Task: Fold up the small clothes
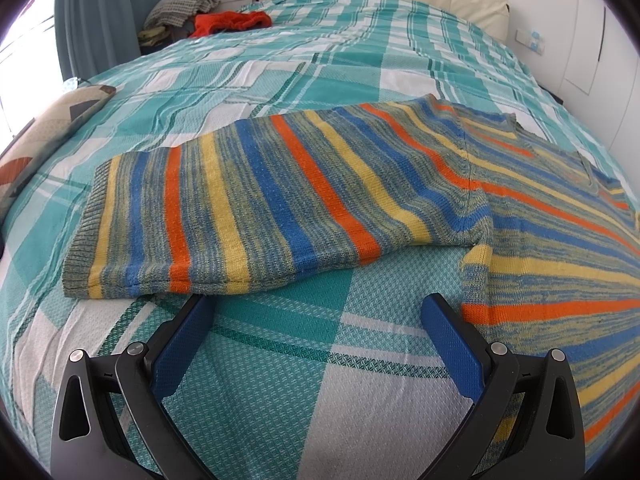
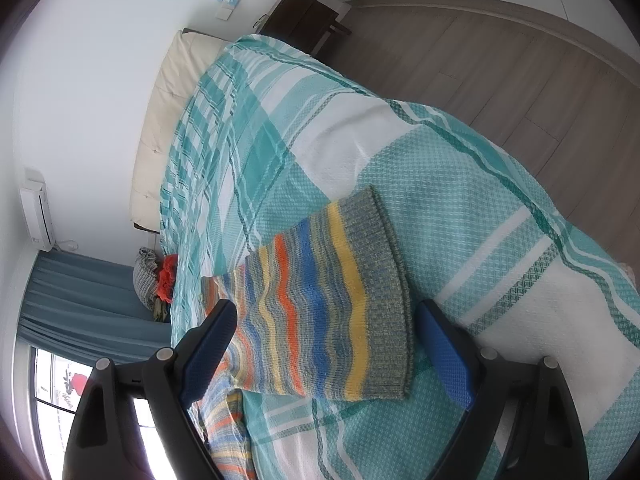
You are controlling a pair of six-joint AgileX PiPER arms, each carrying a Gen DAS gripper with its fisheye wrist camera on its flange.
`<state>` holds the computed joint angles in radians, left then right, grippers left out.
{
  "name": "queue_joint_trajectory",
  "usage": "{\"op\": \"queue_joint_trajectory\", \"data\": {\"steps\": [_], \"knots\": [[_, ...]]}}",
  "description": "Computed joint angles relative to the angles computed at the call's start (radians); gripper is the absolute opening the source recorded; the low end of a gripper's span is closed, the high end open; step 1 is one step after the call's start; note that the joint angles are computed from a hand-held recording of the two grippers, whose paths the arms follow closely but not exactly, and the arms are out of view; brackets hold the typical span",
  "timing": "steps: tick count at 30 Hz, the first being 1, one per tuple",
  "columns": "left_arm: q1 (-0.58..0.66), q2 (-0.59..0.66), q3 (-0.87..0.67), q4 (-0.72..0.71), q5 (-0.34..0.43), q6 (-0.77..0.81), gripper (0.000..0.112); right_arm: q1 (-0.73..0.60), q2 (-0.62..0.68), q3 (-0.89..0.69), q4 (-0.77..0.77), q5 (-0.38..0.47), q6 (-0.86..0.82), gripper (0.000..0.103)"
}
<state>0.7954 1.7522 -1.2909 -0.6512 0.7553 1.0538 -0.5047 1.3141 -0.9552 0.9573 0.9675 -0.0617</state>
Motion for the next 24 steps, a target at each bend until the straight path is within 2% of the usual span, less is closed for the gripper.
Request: {"op": "queue_joint_trajectory", "data": {"steps": [3,5,7,11,15,16,17,18,20,22,24], "knots": [[-0.001,0.001,-0.003,0.002,0.004,-0.004,0.103,0.014,-0.012,-0.004,-0.047,-0.01,0.031,0.085],[-0.002,0.009,-0.021,0.018,0.022,-0.024,0.103,0.016,-0.016,-0.006,-0.082,-0.02,0.07,0.067],[-0.011,0.027,-0.063,0.064,0.062,-0.075,0.103,-0.029,-0.041,0.026,-0.056,-0.006,0.077,0.058],[-0.018,0.058,-0.14,0.133,0.149,-0.141,0.103,-0.146,-0.063,0.096,0.099,0.056,-0.031,0.058],[-0.029,0.045,-0.14,0.173,0.159,-0.182,0.103,-0.116,-0.022,0.067,0.078,0.063,-0.052,0.057],[-0.026,0.041,-0.143,0.179,0.171,-0.196,0.103,-0.098,-0.012,0.053,0.06,0.055,-0.042,0.042],[-0.018,0.038,-0.152,0.18,0.196,-0.207,0.102,-0.078,-0.008,0.037,0.027,0.049,-0.019,0.01],[-0.006,0.034,-0.163,0.174,0.228,-0.213,0.101,-0.048,0.006,0.009,-0.034,0.045,0.03,0.004],[0.038,0.027,-0.191,0.134,0.308,-0.201,0.101,-0.003,-0.004,-0.026,-0.109,0.026,0.102,0.003],[0.099,0.015,-0.205,0.073,0.373,-0.167,0.101,0.044,-0.046,-0.07,-0.099,0.0,0.125,0.003],[0.151,0.0,-0.199,0.027,0.394,-0.133,0.101,0.15,-0.06,-0.171,-0.087,-0.018,0.146,0.003]]}}
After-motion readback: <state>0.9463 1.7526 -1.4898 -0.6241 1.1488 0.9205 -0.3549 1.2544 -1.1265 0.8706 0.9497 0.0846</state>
